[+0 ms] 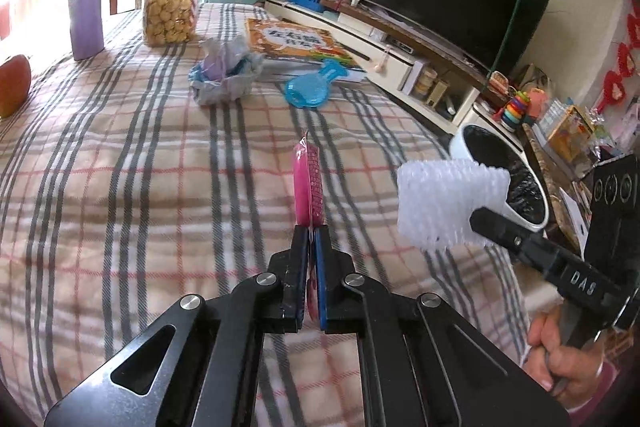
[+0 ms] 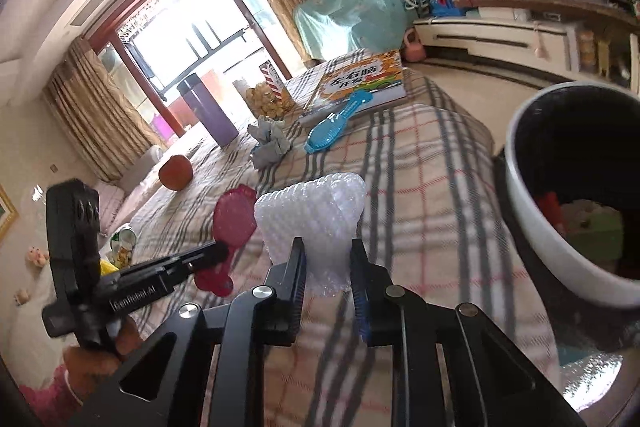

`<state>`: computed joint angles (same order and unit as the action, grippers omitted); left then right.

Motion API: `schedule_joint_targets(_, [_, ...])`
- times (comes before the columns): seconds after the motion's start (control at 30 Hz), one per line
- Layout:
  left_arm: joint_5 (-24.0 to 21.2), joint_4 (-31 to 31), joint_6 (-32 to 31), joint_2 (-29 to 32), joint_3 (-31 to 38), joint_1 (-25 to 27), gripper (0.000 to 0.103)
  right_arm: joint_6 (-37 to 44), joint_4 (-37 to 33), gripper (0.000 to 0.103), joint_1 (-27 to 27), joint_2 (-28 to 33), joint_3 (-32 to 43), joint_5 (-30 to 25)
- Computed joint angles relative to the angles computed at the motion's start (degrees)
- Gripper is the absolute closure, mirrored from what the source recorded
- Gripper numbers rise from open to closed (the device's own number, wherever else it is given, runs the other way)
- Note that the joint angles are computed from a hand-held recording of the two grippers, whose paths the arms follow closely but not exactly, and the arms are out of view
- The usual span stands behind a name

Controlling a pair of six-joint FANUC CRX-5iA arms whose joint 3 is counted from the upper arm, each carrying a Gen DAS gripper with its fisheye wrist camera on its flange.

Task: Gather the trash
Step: 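Carry the pink brush and white mesh foam over the bin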

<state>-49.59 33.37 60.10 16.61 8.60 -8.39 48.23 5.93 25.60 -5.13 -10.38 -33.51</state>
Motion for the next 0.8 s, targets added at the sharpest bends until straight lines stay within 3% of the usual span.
schedule_joint_targets(0.47, [-0.6, 2.2, -3.8, -2.1, -1.3, -4.2, 0.1, -13.6, 12.8, 0.082, 2.3, -8.7, -10.1, -0.9])
schedule_joint_targets(0.8, [-1.3, 2.0, -4.1, -1.4, 0.0, -7.0, 0.1, -18.1, 15.8, 0.082, 1.5, -12.6, -13.9, -1.3])
